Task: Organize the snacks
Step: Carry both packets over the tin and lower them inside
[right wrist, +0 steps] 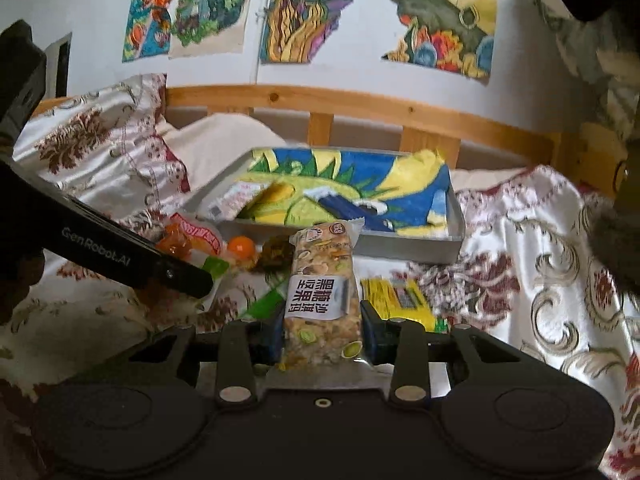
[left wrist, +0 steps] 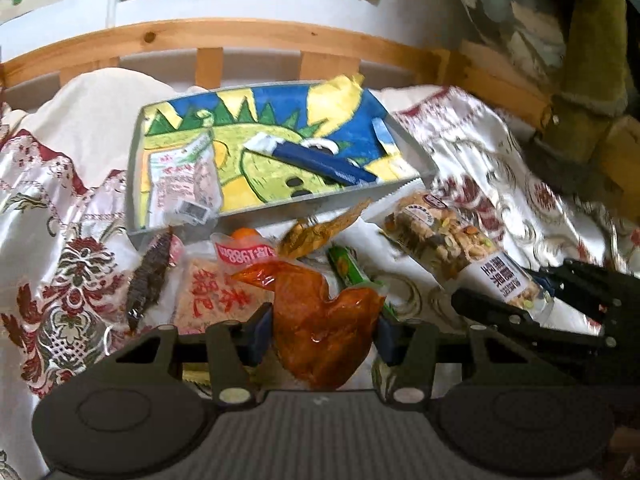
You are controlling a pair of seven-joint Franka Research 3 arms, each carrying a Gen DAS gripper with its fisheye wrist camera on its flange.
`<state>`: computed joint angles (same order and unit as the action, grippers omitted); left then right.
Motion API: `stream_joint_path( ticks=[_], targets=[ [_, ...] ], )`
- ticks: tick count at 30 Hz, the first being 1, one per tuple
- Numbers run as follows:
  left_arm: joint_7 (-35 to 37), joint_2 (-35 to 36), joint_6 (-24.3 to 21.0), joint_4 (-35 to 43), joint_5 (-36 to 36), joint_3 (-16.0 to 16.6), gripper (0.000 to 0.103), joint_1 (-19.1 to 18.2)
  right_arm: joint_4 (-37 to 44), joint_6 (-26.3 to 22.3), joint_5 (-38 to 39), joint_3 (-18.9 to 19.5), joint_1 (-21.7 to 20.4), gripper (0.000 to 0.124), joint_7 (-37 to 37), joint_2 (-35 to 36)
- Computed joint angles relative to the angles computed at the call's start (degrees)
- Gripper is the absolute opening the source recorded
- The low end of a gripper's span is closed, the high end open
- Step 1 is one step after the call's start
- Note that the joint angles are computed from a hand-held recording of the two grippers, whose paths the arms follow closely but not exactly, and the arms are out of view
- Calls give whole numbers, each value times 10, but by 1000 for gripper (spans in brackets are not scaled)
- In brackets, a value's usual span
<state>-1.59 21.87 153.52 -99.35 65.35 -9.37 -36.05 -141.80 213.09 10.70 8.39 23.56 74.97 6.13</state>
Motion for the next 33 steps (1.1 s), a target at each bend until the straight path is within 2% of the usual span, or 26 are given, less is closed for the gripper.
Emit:
stream_joint_path(
  ticks=[9,12,14,18,21,25,28,31,33],
  targets=[
    [-53,-20,7,-1,49,6,56,3,5,15,-43,1,-10,39,37,-14],
    [-43,-12,4,18,54,2,56,8,15,15,-60,-1,-12,39,37,-13],
    [-31,-4,-1,34,41,1,56,11,35,-2,-84,-3,-21,39,55,-7],
    [-13,15,8,67,22,9,56,19,82,-49,-178,-1,-60,39,147,6],
    [9,42,-2,113,17,24,56,16,141,-84,-220,3,-80,39,153,34],
    [45,95,-4,192,-22,40,56,20,239,-141,-242,31,-111,39,143,88],
    [77,137,-1,250,-63,54,56,23,310,-176,-195,21,-92,39,112,133],
    [113,179,-2,307,-100,69,56,23,374,-199,-123,-55,-12,39,79,173],
    [142,208,-11,346,-127,75,56,23,406,-216,-93,-75,8,39,71,194]
  ],
)
